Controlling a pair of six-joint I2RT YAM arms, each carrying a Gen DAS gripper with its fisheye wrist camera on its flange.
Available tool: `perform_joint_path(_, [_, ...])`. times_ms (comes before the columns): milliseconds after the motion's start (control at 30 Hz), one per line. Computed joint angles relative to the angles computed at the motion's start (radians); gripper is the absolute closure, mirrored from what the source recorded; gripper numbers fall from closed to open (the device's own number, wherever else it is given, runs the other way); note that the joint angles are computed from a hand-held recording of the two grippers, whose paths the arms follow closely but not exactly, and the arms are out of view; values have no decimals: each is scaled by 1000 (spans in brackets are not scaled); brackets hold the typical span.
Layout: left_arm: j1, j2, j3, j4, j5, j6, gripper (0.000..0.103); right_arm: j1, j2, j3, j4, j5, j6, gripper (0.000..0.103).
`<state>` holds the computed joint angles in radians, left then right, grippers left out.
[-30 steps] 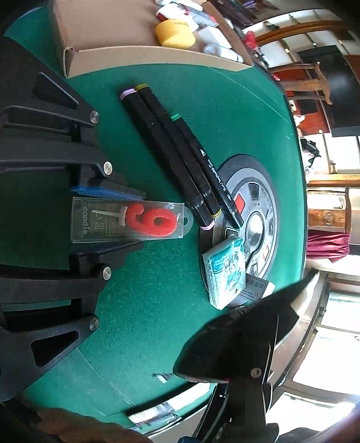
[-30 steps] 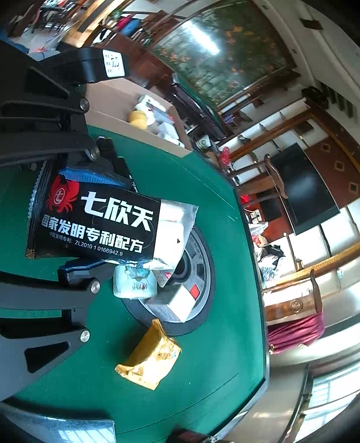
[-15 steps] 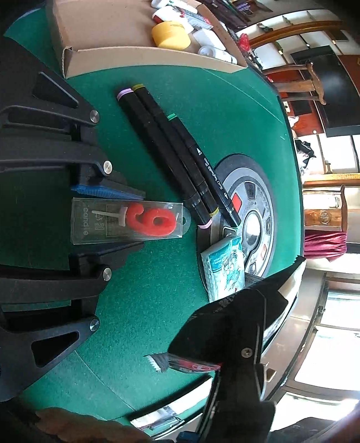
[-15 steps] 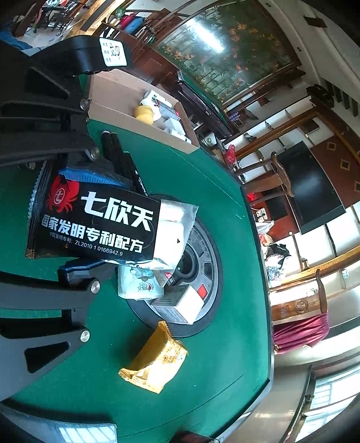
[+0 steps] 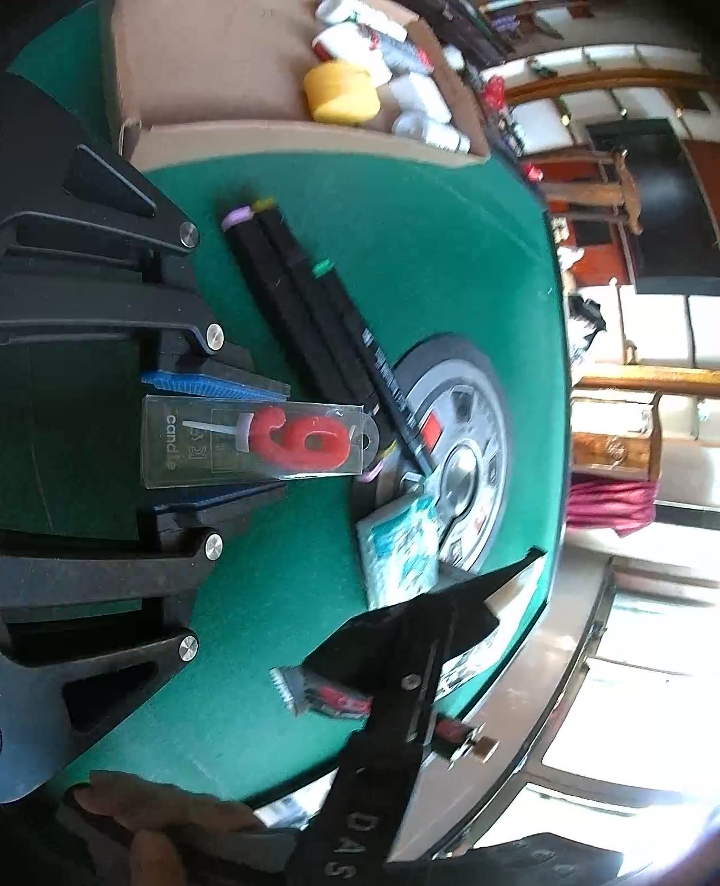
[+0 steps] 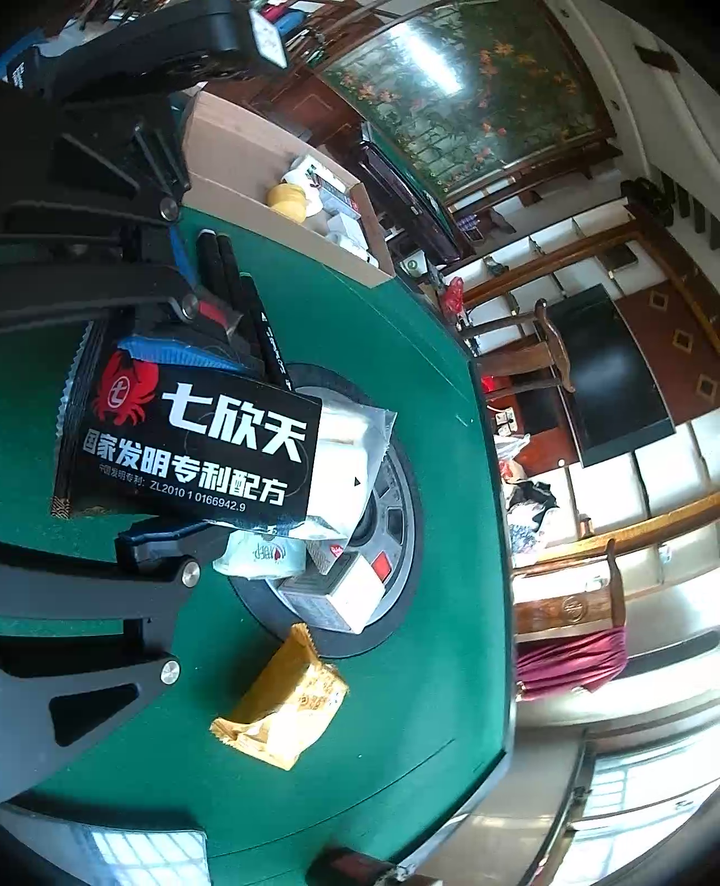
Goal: Organize objects
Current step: 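Lift the red number candle with the left gripper while the right lifts the black snack bag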
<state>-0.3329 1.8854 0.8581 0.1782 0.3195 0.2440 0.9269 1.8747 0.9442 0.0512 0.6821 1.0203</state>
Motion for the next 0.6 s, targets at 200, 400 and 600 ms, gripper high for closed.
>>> perform_joint_path(200, [3,-22,-38,116,-77,-26,76,6,-1,-15,51,12,-23,59])
perform_joint_path(400, [-2,-30,-64,167,-116,-24,76,16,-11,-21,67,47,-48,59])
perform_joint_path(600, [2,-37,-77,187,-124,-21,76,13,-5,9,14,37,-47,59])
